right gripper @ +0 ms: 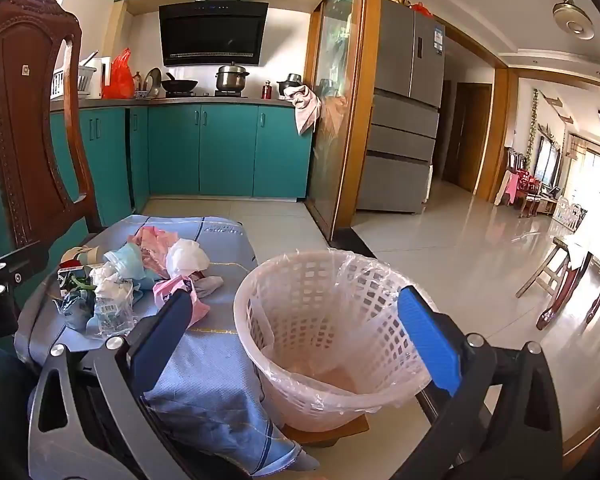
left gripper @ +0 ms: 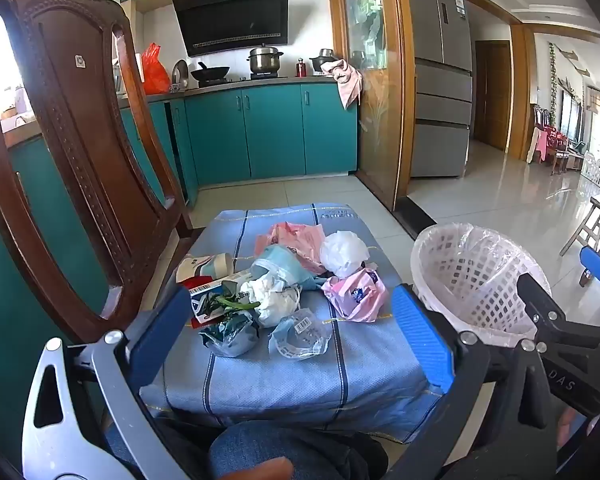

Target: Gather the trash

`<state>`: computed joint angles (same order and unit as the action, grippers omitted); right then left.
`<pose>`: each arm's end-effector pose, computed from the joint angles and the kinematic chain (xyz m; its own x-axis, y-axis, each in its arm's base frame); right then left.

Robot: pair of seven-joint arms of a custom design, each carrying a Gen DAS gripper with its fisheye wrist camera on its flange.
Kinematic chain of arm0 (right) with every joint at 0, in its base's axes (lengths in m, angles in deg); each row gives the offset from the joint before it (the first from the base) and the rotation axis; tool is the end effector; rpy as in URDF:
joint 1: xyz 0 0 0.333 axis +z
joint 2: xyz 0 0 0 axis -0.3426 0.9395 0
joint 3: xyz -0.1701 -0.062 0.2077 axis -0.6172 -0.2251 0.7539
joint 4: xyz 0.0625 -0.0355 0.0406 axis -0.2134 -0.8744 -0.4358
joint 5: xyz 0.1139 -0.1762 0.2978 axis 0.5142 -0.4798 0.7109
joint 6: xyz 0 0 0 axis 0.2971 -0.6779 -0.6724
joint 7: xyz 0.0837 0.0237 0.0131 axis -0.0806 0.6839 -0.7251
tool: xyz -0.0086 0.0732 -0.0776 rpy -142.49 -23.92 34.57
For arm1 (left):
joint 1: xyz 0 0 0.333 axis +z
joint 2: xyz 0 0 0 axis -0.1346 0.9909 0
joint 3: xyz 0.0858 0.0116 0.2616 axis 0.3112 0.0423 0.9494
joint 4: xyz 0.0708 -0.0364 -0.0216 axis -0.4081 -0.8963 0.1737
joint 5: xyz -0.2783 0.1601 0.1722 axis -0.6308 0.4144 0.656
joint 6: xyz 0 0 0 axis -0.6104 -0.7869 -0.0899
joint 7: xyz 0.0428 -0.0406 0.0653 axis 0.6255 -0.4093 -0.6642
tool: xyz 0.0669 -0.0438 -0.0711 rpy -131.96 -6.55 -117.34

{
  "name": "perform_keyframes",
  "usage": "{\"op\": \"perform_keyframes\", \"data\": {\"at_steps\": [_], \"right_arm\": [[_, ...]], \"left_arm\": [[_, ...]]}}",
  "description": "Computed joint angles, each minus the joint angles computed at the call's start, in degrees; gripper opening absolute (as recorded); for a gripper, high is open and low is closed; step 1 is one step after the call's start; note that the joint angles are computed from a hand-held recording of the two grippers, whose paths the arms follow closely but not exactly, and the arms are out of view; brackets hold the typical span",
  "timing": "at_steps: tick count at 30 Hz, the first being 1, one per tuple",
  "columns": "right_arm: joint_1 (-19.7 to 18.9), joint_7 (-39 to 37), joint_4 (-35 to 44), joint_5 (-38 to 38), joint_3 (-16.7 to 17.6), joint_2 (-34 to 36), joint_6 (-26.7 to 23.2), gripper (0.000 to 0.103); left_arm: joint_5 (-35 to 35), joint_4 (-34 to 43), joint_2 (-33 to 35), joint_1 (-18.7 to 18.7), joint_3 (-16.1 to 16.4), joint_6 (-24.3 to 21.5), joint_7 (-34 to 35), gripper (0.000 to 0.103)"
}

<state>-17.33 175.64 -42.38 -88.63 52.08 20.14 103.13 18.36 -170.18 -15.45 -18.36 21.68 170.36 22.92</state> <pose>0.4623 0.1059 0.6659 -0.4890 -0.8641 0.1191 -0.4336 0.1223 -0.8928 0.5511 -0.2232 0.5881 -0.4292 -0.9005 -0.0700 -0.4208 0.2679 -0.8667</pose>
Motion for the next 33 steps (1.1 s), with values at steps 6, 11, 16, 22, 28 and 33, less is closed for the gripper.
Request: {"op": "perform_keyframes", "data": {"at_steps": [6, 11, 16, 22, 28, 33], "right_arm": [[0.0, 0.5, -0.1, -0.2, 0.1, -0.1, 0.1, 0.100], [-0.2, 0.7, -0.3, -0.2, 0.0, -0.4, 0.3, 0.100], [-0.2, 0.8, 0.0, -0.3, 0.3, -0.1, 0.1, 0.100], [0.0, 1.1, -0.2, -0.3, 0.2, -0.1, 0.4, 0.100], [0.2, 0.6, 0.2, 0.3, 0.1, -0.1, 0.1, 0.100], [0.1, 0.6, 0.1, 0.5, 0.0, -0.3, 0.2, 0.100]], "left_arm": [[0.9, -0.3, -0.1, -0.1, 0.1, 0.4, -0.9, 0.100], [-0.3, 0.0, 0.0, 0.0, 0.0, -0.1, 0.2, 0.100], [-0.3, 0.1, 0.0, 0.0, 0.0, -0.2, 0.1, 0.100], [-0.6, 0.1, 0.0, 0.0, 0.0, -0.2, 0.3, 0.100], [-0.6, 0.1, 0.0, 0.0, 0.0, -0.3, 0.3, 0.100], [-0.8, 0.0, 0.0, 0.0, 0.0, -0.1, 0.4, 0.100]]}}
